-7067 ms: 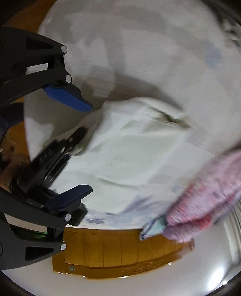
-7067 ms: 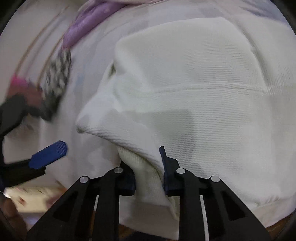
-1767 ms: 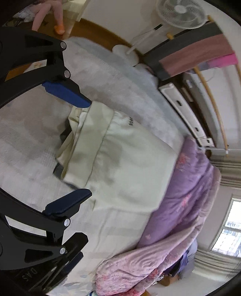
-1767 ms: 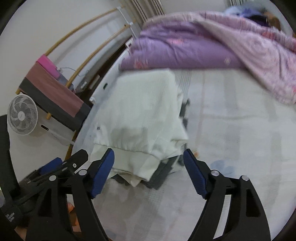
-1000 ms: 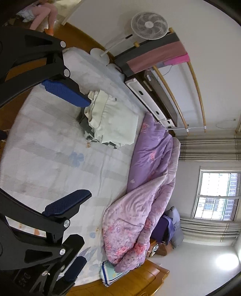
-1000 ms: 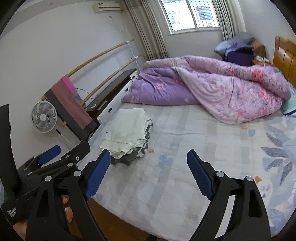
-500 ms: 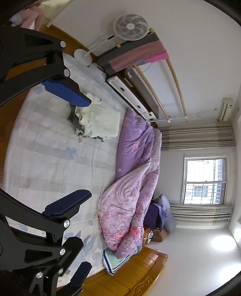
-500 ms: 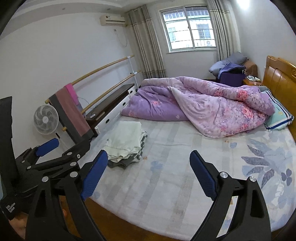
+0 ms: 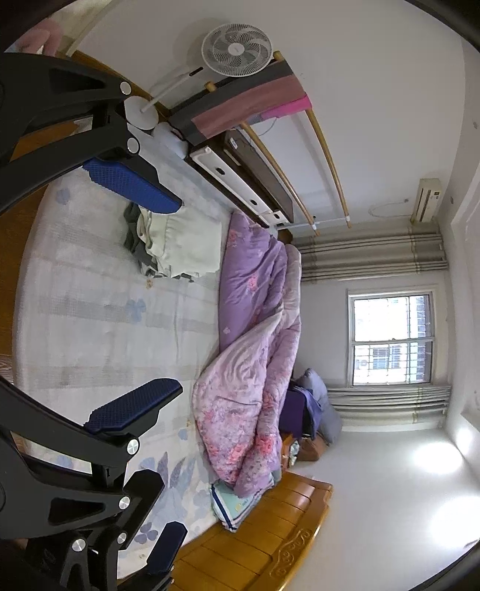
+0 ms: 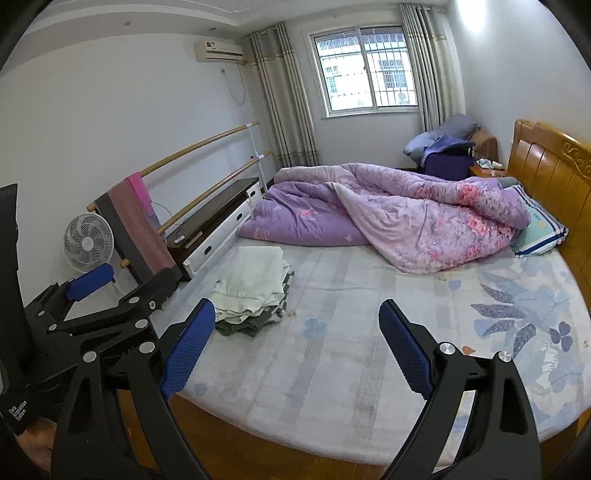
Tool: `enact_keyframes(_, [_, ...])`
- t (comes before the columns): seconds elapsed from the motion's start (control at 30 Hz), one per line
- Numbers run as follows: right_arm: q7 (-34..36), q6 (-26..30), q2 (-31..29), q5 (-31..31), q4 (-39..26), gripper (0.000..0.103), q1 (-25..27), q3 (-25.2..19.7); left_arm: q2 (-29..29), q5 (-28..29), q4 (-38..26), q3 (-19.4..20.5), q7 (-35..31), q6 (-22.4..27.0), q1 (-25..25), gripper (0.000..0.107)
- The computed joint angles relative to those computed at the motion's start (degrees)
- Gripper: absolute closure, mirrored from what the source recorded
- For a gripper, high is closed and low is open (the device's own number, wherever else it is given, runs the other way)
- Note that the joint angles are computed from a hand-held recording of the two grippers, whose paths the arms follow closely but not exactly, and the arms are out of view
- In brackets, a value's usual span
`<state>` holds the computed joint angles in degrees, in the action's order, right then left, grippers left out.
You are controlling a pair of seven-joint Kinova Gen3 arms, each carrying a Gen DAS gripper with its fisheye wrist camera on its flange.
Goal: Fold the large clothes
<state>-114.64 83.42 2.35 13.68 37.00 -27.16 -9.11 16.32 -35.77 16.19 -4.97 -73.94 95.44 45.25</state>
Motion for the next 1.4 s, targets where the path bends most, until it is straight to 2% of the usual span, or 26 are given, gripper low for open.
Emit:
enact_keyframes(0.23, [-3.31,0.98,-0.7,7.04,-0.07,0.015,-3.71,-1.87,-2.52,-0.82,2.75,1.36,0.85,-1.95,0.0,0.016])
enact_keyframes(0.57, [-4.0,2.37,-0.81,10.42,-2.09,0.015,-5.52,-2.6,-3.08,-1.51,1.27,2.67,-0.27,-2.95,0.43,0.016])
enact_keyframes(0.73, [-3.53,3.38,-0.51,11.36,-3.49,0.015,-5.99,-2.73,-2.62,-1.3,-0.25,2.19,-0.84,-2.6,0.86,0.016])
enact_keyframes(0.93, [-3.28,3.72,-0.3,10.42,-4.18,0.015,-6.15,-2.17,-3.55,-2.5,2.27,1.77,0.32,-4.61,2.09,0.016])
enact_keyframes(1.2, [-2.95,4.21,-0.19,9.58,-4.79,0.015,-5.73,-1.86,-1.6,-4.05,-0.93,0.85,-0.16,-2.79,4.04,0.016])
enact_keyframes(1.4, [-2.88,4.51,-0.05,9.64,-5.21,0.015,-6.09,-1.56,-1.82,-5.22,-0.12,-0.06,0.59,-2.85,5.61,0.015])
